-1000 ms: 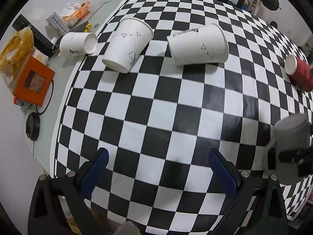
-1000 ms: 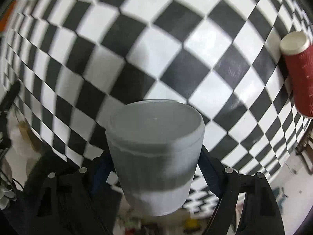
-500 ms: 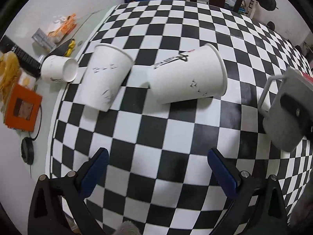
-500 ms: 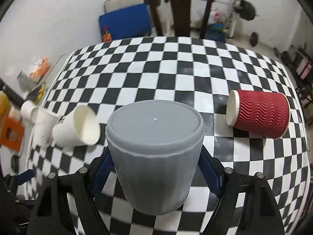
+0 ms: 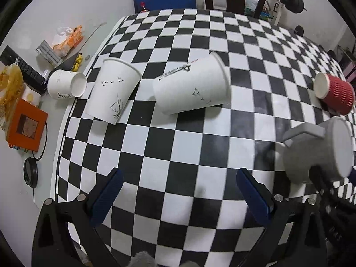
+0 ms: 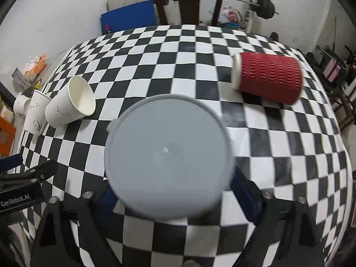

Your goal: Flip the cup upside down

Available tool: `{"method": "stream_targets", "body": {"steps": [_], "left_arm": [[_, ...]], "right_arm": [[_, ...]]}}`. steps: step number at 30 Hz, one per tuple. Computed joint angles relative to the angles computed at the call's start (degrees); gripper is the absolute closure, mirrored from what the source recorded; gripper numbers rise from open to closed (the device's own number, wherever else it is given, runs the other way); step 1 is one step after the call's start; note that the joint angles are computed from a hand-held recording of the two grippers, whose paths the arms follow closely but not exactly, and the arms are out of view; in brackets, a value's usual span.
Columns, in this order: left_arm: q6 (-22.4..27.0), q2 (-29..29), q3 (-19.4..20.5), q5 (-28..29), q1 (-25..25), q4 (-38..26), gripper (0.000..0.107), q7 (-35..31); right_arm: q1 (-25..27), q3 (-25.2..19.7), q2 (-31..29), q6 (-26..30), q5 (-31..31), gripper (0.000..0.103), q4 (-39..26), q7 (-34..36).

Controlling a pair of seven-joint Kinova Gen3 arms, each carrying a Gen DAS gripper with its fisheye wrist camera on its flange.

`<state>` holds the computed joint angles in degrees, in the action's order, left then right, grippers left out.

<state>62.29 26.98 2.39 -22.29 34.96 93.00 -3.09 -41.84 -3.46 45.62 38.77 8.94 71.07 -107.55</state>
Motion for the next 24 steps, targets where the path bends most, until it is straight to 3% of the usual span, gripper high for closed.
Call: {"method": "stream_targets", "body": {"steps": [6, 12, 24], "left_arm": [[4.1, -3.0, 1.0, -2.4, 3.1, -2.7, 0.005, 1.7], [13.0, -6.0, 3.3, -5.7, 7.0, -9.5, 0.005, 1.5], [32.8, -7.1, 5.7, -15.5, 17.1, -28.3, 0.005, 0.3]], "right_arm": [[-2.4, 3.3, -6.3, 3.4, 3.1, 0.0, 4.7, -5.5], [-3.8, 4.0, -14.2, 10.3, 8.1, 0.0, 6.3, -12.3], [-3.5, -1.8, -27.3, 27.3, 15.7, 0.0, 0.7, -14.7]]}}
